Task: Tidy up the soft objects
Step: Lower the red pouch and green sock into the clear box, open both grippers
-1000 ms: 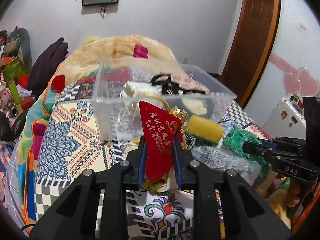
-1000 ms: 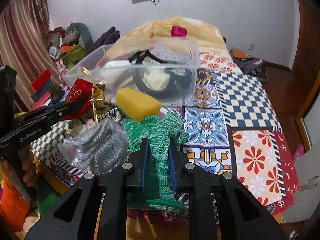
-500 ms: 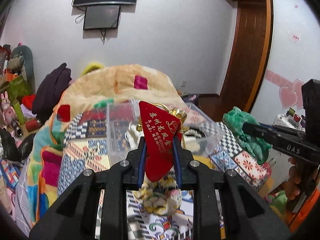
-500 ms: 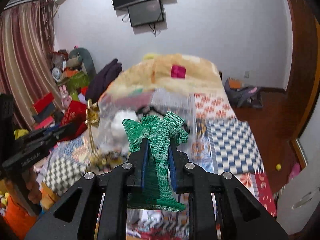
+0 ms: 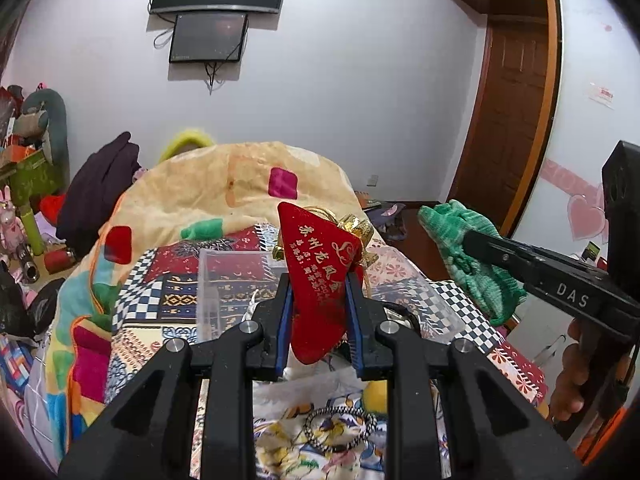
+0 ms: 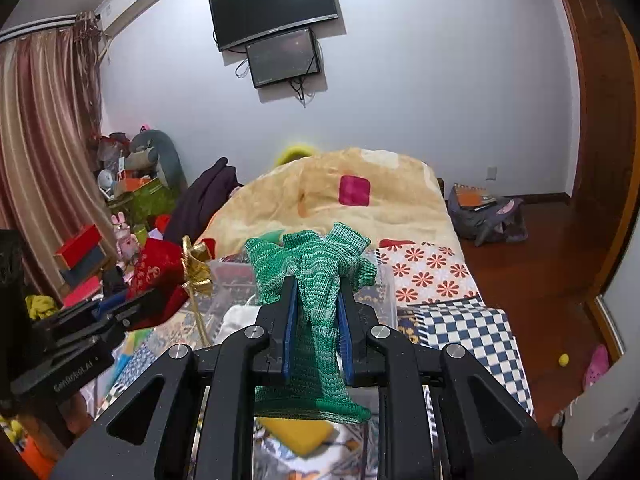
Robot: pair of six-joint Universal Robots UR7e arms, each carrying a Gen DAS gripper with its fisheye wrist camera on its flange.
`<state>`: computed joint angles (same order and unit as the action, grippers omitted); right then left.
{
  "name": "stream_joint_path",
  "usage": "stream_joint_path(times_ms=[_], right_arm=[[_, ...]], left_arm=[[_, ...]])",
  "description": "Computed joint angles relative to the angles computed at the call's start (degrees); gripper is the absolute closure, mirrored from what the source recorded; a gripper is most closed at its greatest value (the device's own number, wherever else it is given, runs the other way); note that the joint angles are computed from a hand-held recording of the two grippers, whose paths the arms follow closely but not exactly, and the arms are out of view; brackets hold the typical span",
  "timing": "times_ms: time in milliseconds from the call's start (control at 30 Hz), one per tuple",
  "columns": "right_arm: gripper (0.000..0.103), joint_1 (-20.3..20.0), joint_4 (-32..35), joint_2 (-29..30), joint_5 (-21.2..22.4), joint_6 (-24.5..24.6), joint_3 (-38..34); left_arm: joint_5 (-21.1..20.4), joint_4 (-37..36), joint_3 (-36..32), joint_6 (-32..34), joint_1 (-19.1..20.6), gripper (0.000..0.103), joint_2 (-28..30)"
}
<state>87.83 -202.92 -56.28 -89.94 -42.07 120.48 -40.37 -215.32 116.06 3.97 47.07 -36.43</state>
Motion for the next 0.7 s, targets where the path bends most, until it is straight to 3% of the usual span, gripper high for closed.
stream_joint_path(times_ms=[467,700], right_arm=[[0.086,1.38,5.97,7.02,-9.63,-2.14,-7.33],[0.084,1.67,7.40,8.96,-13.47,-3.31,-9.05]], left_arm=[[-3.32,17.96,-7.36,-6.15,6.13,0.079,2.18],[-3.05,21.34,-8.51,-6.28,7.04,0.079,3.06]])
